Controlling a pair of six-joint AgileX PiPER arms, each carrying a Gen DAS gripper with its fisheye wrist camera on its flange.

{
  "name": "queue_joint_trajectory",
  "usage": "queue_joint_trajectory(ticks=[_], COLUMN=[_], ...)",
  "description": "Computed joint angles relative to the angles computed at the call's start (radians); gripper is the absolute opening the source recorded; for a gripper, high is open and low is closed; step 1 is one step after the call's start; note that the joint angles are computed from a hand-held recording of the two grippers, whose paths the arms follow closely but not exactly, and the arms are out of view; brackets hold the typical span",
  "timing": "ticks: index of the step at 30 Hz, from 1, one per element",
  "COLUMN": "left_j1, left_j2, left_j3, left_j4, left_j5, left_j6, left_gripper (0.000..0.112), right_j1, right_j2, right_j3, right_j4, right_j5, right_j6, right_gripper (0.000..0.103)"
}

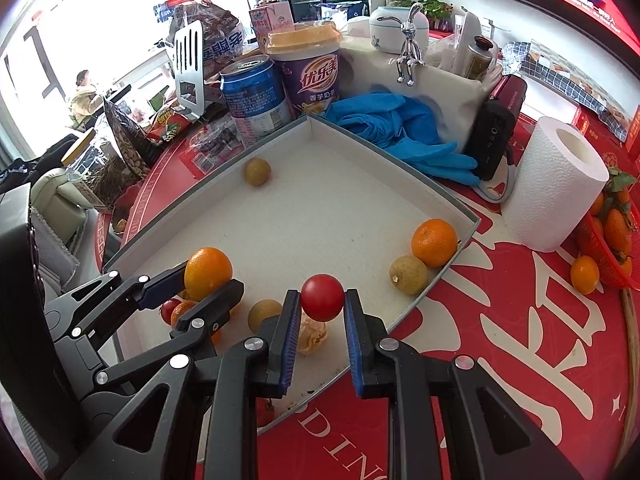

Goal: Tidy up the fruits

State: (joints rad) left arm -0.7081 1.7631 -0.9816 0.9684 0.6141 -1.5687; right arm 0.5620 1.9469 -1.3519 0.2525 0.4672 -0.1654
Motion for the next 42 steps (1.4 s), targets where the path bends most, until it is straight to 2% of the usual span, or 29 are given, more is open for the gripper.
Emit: queue_joint_trajectory(ticks=[12,14,16,18,21,22,23,24,25,26,29,31,33,37,42], left_j1=[-0.002,-0.007,-0.016,-0.03,-0.034,-0.033,-0.034,-0.037,-0.032,-0.024,-0.011,-0.023,-0.041,-0.043,-0.06], left_j2=[0.007,0.007,0.004,-0.006,-0.012,-0.012,-0.008,-0.002,-0.005,-0.012,-0.019,-0.014,-0.014,-0.025,-0.014], left_j3=[-0.011,-0.013,-0.012,-0.003,-0.005,-0.007,-0.015,-0.023,-0.017,-0.009,-0.003,-0.011,-0.014,-0.009,-0.027], left_j4=[-0.017,-0.019,-0.002,0.029,0.016,0.005,-0.016,-0.023,-0.024,-0.032,-0.057,-0.047,-0.028,-0.037,-0.069], left_j5=[0.006,0.011,0.021,0.033,0.036,0.036,0.054,0.076,0.068,0.05,0.031,0.063,0.087,0.058,0.084], left_j6=[0.03,0.036,0.017,-0.015,0.0,0.008,0.022,0.023,0.023,0.03,0.047,0.037,0.032,0.055,0.087], left_gripper=[0.037,0.046,0.072,0.079,0.081,0.083,0.082,0.084,0.085,0.085,0.089,0.103,0.103,0.103,0.103], right_j1=[0.002,-0.004,-0.004,-0.003,-0.006,-0.007,-0.005,0.002,0.006,0.005,-0.009,-0.001,0.008,0.018,0.015], right_j2=[0.035,0.045,0.051,0.05,0.046,0.044,0.04,0.029,0.016,0.0,-0.029,-0.035,-0.04,-0.024,-0.023], right_j3=[-0.04,-0.056,-0.064,-0.065,-0.066,-0.067,-0.067,-0.053,-0.034,-0.015,0.0,-0.004,-0.002,-0.028,-0.032], right_j4=[-0.04,-0.013,-0.019,-0.021,-0.009,-0.005,-0.013,-0.061,-0.095,-0.09,-0.023,-0.072,-0.118,-0.172,-0.168], right_j5=[0.03,0.053,0.063,0.067,0.073,0.076,0.076,0.054,0.026,0.001,0.005,0.011,0.012,0.057,0.076], right_j6=[0.043,0.017,0.025,0.028,0.016,0.012,0.022,0.07,0.1,0.091,0.026,0.063,0.099,0.15,0.153], right_gripper=[0.023,0.023,0.023,0.023,0.023,0.03,0.043,0.076,0.097,0.101,0.101,0.101,0.102,0.102,0.102])
